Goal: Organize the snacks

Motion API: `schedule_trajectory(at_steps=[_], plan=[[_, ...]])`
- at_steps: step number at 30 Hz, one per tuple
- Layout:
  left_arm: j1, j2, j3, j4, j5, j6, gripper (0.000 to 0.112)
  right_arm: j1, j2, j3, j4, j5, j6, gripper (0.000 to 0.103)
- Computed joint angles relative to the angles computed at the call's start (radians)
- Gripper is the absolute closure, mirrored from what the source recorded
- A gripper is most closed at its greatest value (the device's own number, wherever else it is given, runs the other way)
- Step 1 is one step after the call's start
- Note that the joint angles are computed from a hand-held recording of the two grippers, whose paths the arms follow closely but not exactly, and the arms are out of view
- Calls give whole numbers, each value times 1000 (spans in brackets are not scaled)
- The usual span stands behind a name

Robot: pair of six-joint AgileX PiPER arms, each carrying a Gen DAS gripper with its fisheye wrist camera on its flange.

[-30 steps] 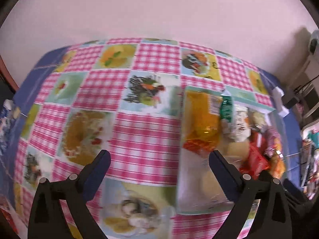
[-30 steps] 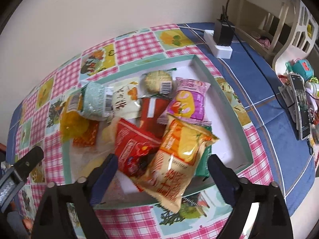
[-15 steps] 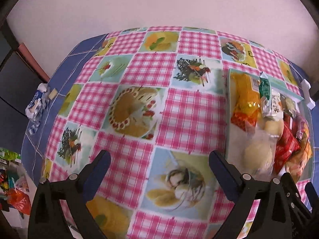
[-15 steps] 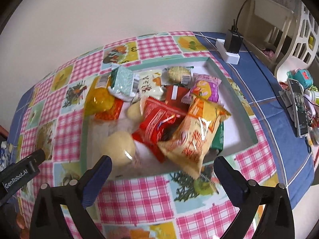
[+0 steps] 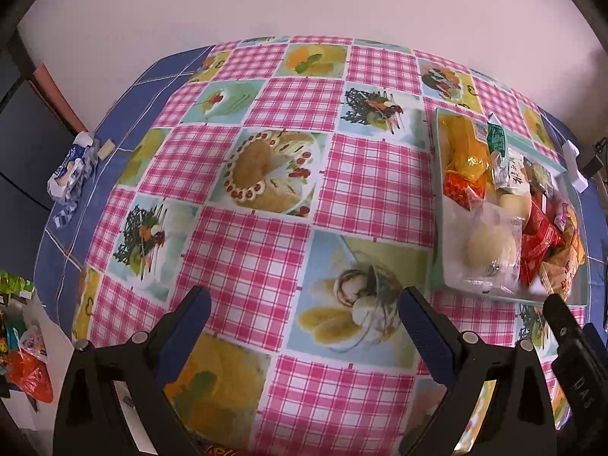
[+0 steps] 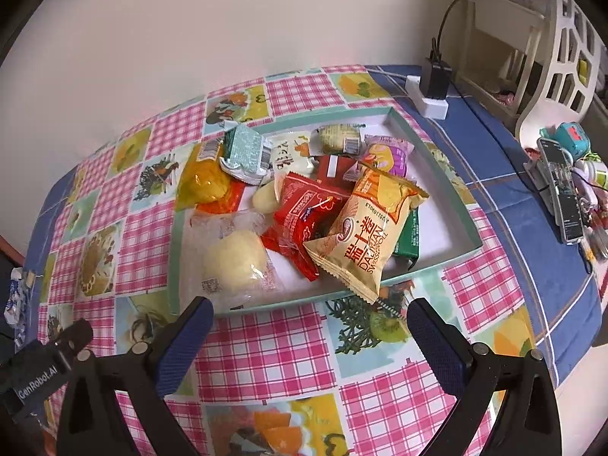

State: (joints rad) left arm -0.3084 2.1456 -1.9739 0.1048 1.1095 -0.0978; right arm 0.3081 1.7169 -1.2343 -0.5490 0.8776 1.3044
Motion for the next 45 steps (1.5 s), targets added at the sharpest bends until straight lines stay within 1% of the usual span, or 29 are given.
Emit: schedule_trajectory(at_steps=[7,22,45], plan=[[14,6,-15,-29,10,20,13,10,7,-15,-11,3,-15,0],[17,40,-69,-32,51,44,13,-1,42,-49,33,-10,-89,0],[12,45,-80,-25,59,42,13,-14,46,-49,79,-22,-101,0]])
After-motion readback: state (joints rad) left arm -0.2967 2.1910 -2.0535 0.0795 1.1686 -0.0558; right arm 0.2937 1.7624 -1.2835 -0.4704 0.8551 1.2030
